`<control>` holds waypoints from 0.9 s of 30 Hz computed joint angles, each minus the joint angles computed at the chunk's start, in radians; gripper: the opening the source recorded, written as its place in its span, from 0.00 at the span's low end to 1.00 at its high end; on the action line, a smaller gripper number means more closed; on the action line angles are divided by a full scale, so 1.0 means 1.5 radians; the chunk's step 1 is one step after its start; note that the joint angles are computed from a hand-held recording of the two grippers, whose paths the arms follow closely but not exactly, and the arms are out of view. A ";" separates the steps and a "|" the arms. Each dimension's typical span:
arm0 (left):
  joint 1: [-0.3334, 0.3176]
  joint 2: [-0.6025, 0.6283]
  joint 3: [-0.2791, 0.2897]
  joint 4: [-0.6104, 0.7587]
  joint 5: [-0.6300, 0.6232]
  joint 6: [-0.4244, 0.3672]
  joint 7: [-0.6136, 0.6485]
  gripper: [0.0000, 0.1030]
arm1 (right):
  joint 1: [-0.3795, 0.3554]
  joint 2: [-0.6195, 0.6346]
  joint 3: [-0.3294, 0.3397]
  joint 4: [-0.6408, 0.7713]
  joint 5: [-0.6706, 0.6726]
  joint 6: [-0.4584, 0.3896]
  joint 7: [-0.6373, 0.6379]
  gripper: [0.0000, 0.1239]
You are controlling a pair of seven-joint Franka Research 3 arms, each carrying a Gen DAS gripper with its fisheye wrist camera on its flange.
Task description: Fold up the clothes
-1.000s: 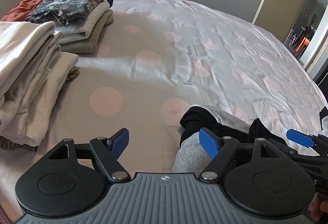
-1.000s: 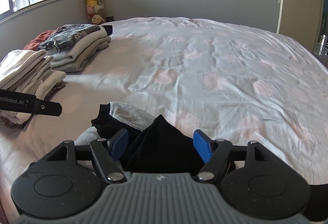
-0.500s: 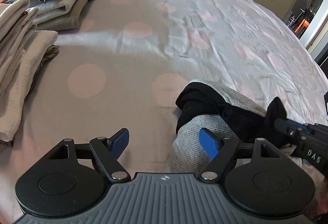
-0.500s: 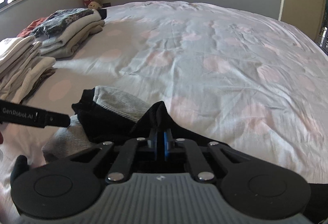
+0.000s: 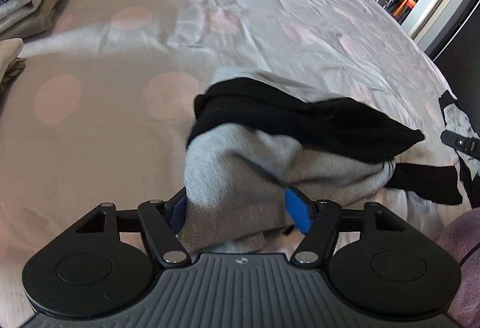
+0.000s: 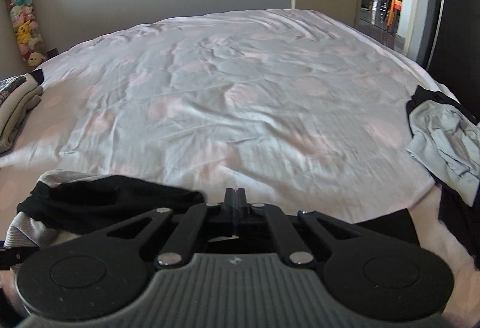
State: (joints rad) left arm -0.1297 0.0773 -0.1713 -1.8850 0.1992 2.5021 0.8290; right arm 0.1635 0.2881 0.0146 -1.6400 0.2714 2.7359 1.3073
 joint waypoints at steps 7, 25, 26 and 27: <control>-0.005 -0.007 -0.004 -0.001 -0.010 -0.009 0.027 0.53 | -0.052 -0.004 0.045 0.016 0.125 -0.059 -0.099 0.05; 0.047 -0.023 0.028 -0.012 0.016 0.027 0.066 0.48 | -0.002 0.004 0.073 0.021 0.231 -0.094 -0.472 0.28; 0.049 -0.016 0.029 -0.009 0.016 0.025 0.070 0.48 | 0.001 0.008 0.073 0.025 0.228 -0.096 -0.480 0.28; 0.051 -0.010 0.029 -0.006 0.014 0.024 0.071 0.48 | 0.004 0.014 0.074 0.031 0.223 -0.100 -0.488 0.28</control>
